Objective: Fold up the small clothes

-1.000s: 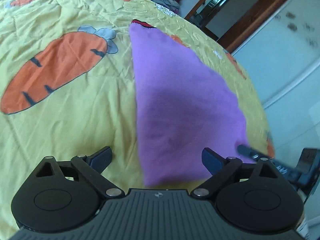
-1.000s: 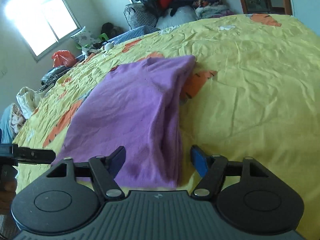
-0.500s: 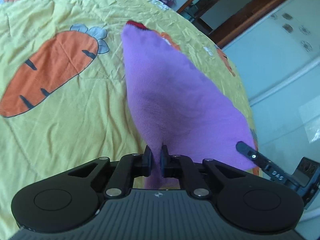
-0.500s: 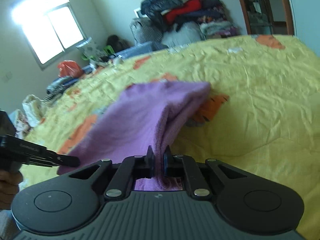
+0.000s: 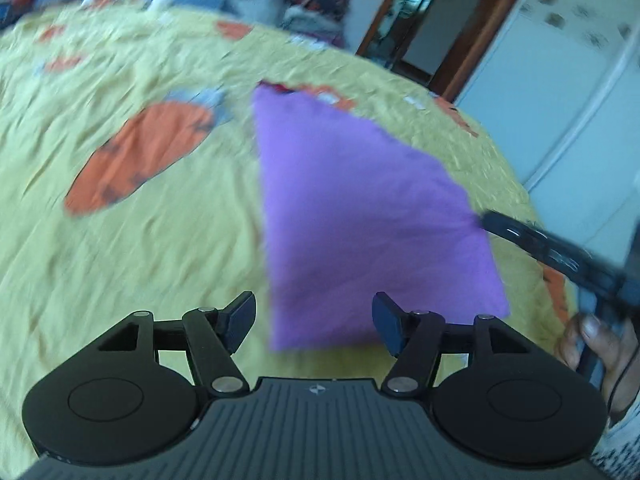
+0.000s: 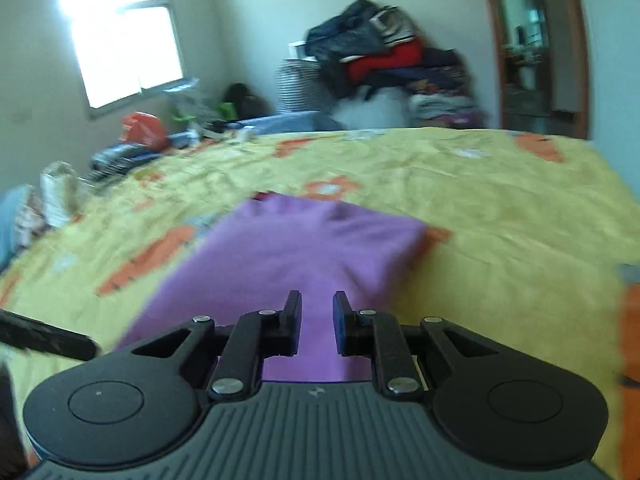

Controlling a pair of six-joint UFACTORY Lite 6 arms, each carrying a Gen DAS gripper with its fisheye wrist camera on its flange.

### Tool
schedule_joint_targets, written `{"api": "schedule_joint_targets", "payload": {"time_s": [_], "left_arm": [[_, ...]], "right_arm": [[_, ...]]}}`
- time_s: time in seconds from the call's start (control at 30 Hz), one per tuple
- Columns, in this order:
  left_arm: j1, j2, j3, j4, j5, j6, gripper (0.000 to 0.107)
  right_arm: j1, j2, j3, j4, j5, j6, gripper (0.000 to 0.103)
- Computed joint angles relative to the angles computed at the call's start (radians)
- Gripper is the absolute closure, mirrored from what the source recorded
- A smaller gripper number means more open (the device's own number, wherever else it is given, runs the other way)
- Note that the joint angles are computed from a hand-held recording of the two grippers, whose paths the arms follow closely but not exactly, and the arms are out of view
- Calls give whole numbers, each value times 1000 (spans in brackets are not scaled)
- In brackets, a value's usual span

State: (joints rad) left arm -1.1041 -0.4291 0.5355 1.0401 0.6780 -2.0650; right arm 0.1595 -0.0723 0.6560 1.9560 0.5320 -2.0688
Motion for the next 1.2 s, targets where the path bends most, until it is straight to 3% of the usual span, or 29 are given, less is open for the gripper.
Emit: {"api": "schedule_joint_targets", "payload": {"time_s": [0.1, 0.2, 0.3, 0.43, 0.5, 0.57, 0.67, 0.83, 1.0, 1.07, 1.1, 1.13, 1.2], "left_arm": [[38, 175, 72, 64, -78, -55, 41], [11, 237, 96, 78, -43, -96, 38], [4, 249, 117, 66, -25, -111, 31], [-22, 309, 160, 45, 17, -109, 26], [-41, 322, 169, 47, 35, -118, 25], [-64, 330, 180, 23, 67, -110, 24], [-104, 303, 154, 26, 95, -148, 16], [-157, 316, 140, 18, 116, -195, 16], [-207, 350, 161, 23, 136, -235, 16], [-223, 373, 180, 3, 151, -222, 16], [-230, 377, 184, -5, 153, -219, 16], [-239, 372, 178, -3, 151, -225, 15], [-259, 371, 176, -11, 172, -231, 14]], "right_arm": [[87, 193, 144, 109, -225, -96, 89], [35, 159, 148, -32, -189, 80, 86], [23, 135, 188, -40, -146, 94, 86], [81, 365, 404, -183, -187, 230, 86], [94, 444, 447, -166, -219, 198, 86], [81, 384, 389, -156, -219, 225, 86], [64, 175, 184, -48, -218, 103, 80], [-2, -93, -85, -147, -161, 142, 77], [-8, -117, -132, -108, -80, 95, 75], [49, -50, -113, -107, -153, 42, 60], [57, -74, -132, -92, -169, 21, 60], [58, -122, -163, -110, -188, 42, 59], [41, -245, -229, -241, -215, 209, 48]]}}
